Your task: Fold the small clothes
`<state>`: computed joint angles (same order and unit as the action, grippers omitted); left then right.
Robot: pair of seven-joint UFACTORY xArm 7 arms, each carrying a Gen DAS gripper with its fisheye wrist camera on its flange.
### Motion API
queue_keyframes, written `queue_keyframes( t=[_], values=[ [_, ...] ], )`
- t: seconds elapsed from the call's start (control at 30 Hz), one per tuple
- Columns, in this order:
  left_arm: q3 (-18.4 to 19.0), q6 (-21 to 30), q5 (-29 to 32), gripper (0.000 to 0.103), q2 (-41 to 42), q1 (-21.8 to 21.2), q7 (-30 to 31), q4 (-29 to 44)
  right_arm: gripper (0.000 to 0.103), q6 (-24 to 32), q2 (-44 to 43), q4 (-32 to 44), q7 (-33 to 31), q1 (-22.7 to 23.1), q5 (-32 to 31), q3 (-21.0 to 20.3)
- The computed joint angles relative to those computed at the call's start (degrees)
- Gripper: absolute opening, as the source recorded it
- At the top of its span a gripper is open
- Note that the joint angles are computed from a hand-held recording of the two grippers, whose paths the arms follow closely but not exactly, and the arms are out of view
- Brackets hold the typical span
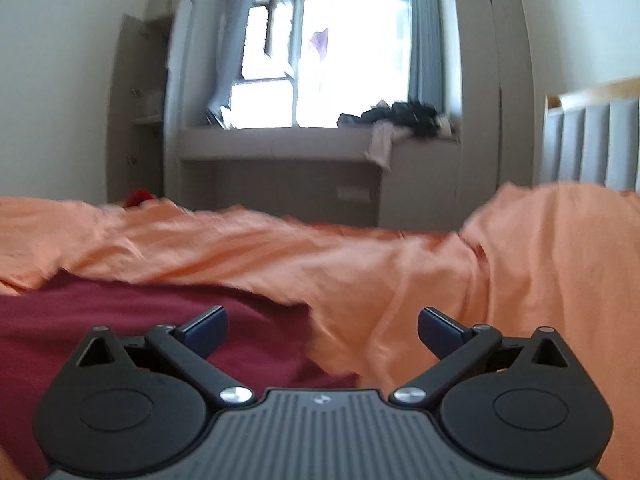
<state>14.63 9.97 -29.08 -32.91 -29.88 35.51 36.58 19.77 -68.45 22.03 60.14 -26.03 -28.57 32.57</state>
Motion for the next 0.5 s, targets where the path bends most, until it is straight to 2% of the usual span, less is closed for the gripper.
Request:
queue_keyframes(
  t=[0.2, 0.4, 0.5],
  values=[
    [5.18, -2.89, -1.51, 0.102, -9.64, -3.95, 3.03, -7.44, 0.103, -4.08, -0.34, 1.99, 5.12, 1.08, 2.44, 5.67],
    [12.23, -6.61, -0.25, 0.102, -17.77, -9.47, 3.8, -14.92, 0.103, 0.29, 1.56, 7.28, 9.33, -2.05, 2.72, 14.94],
    [16.1, -4.98, 1.3, 0.102, -20.68, -11.61, 4.52, -16.56, 0.103, 1.0, 3.76, 9.41, 11.23, -3.78, 2.12, 17.65]
  ],
)
